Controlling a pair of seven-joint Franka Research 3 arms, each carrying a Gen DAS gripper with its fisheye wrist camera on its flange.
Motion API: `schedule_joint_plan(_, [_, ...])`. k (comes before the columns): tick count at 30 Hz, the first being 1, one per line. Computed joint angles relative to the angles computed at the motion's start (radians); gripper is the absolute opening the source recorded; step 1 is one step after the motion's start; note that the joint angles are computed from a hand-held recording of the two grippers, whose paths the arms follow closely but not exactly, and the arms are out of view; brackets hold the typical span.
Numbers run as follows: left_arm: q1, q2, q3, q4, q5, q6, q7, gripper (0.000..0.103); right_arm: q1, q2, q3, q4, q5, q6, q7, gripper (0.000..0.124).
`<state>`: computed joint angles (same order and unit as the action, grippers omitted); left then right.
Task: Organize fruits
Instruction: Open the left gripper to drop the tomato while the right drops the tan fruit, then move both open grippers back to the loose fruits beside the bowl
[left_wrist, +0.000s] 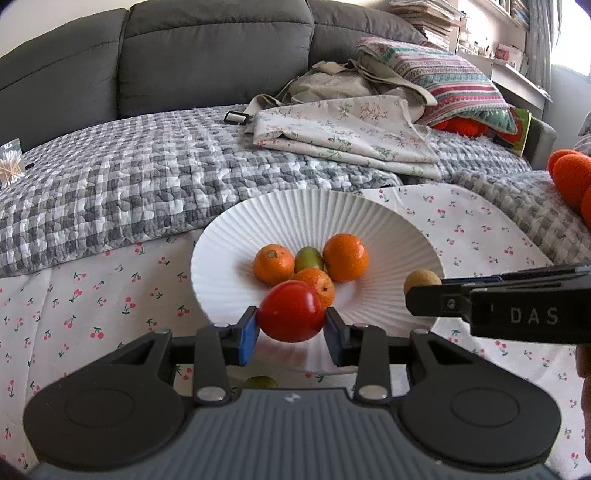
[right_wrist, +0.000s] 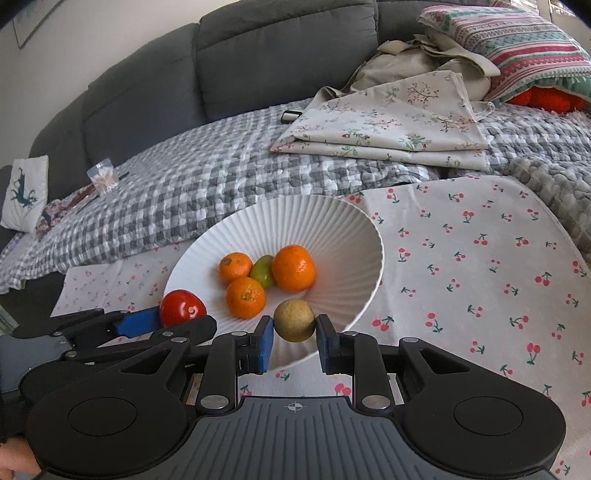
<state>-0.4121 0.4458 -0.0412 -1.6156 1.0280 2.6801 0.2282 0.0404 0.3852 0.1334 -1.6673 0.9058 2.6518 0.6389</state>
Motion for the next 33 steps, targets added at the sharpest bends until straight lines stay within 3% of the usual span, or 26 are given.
schedule_joint_plan(14, [0.004,0.009,0.002,0.007,-0.012,0.002,0.017,0.038,-0.003,0.022,0.006,0.019,0.008,-0.001,0.037,0.028])
schedule_joint_plan(17, [-0.002,-0.005,0.015,-0.010,0.013,0.026,-0.020,0.065,-0.014,0.021,0.008,0.026,0.027,-0.016,0.054,0.033])
schedule_joint_plan(33, [0.061,-0.116,-0.010,-0.124,0.080,0.036,-0.222,0.066,-0.043,-0.006,-0.010,0.032,0.071,-0.062,0.143,0.041])
